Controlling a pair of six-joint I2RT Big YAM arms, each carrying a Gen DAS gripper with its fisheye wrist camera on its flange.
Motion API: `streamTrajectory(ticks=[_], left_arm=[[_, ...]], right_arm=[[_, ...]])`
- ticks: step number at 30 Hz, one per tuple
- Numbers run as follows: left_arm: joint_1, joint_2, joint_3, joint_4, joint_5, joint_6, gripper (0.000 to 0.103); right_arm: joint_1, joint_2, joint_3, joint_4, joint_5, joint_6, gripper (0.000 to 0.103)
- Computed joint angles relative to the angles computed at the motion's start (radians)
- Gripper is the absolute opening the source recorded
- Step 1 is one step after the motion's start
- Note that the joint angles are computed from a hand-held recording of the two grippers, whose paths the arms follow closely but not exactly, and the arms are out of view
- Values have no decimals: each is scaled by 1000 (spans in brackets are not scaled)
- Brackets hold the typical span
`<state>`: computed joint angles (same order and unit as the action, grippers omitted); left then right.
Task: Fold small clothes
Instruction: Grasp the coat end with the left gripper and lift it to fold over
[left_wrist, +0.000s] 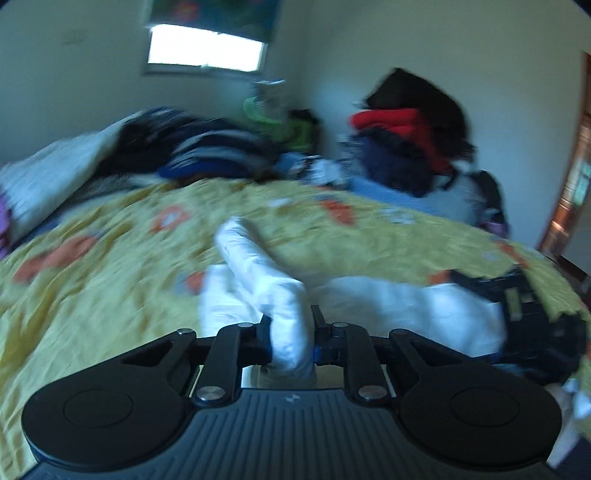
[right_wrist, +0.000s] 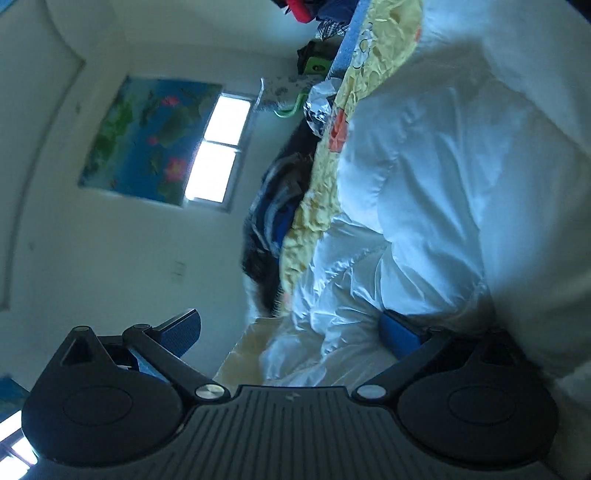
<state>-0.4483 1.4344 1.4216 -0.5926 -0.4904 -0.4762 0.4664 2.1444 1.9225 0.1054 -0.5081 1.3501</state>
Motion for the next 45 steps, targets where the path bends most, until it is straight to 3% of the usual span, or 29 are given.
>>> streamTrajectory(ticks=[4, 7, 9, 11, 13, 15, 17, 18, 19, 21, 24, 26, 27, 29, 31, 33, 35, 38, 39, 40, 41, 42, 43, 45], left_arm=[[-80, 66, 79, 50, 19, 156, 17], [-145, 92, 95, 129, 43, 296, 15], [-187, 106, 97, 166, 40, 386, 15], [-215, 106, 84, 178, 27, 405, 15], [-222, 76, 31, 217, 24, 374, 15], [-229, 30, -50, 276, -37, 312, 19], [-222, -16, -110, 251, -85, 178, 46], [-216, -41, -141, 220, -115, 76, 80], [-205, -62, -170, 196, -152, -30, 97], [-180, -120, -254, 178, -193, -245, 97], [-113, -171, -299, 27, -189, -574, 96], [-52, -192, -322, -39, -127, -784, 96], [-16, -213, -346, -34, -60, -841, 96], [50, -242, -404, 57, 72, -921, 96], [83, -237, -430, 148, 130, -936, 96], [97, -208, -413, 172, 147, -938, 96], [125, -169, -409, 270, 232, -899, 96], [142, -89, -358, 257, 293, -900, 95], [141, -68, -339, 232, 288, -900, 81], [136, -47, -315, 203, 262, -877, 62], [130, -27, -284, 170, 253, -834, 51], [130, -17, -269, 166, 265, -792, 30], [121, -15, -254, 153, 258, -755, 21], [93, -5, -207, 104, 181, -665, 17]], right_arm=[[-13, 12, -29, 120, -26, 98, 103], [-21, 19, -48, 198, -30, 188, 103], [-28, 30, -38, 212, -54, 221, 103], [-34, 46, -13, 208, -84, 235, 103], [-37, 56, -1, 213, -106, 241, 102], [-40, 61, -7, 243, -117, 247, 100], [-46, 58, -28, 276, -126, 245, 98], [-46, 60, -29, 283, -128, 240, 97], [-46, 59, -30, 287, -131, 236, 96], [-48, 58, -40, 304, -138, 227, 95], [-51, 46, -75, 332, -146, 211, 91], [-53, 43, -83, 337, -148, 198, 88], [-53, 32, -113, 358, -148, 192, 87], [-53, 22, -134, 368, -148, 177, 84], [-53, 19, -143, 368, -147, 163, 82], [-53, 15, -148, 363, -144, 161, 81], [-53, 13, -146, 353, -141, 159, 81], [-54, 10, -149, 348, -141, 154, 80], [-54, 9, -149, 346, -141, 153, 79], [-54, 8, -150, 345, -141, 152, 79], [-53, 8, -149, 344, -141, 150, 79], [-54, 8, -150, 348, -141, 149, 79], [-52, 10, -147, 348, -139, 148, 78], [-51, 10, -151, 356, -135, 148, 78]])
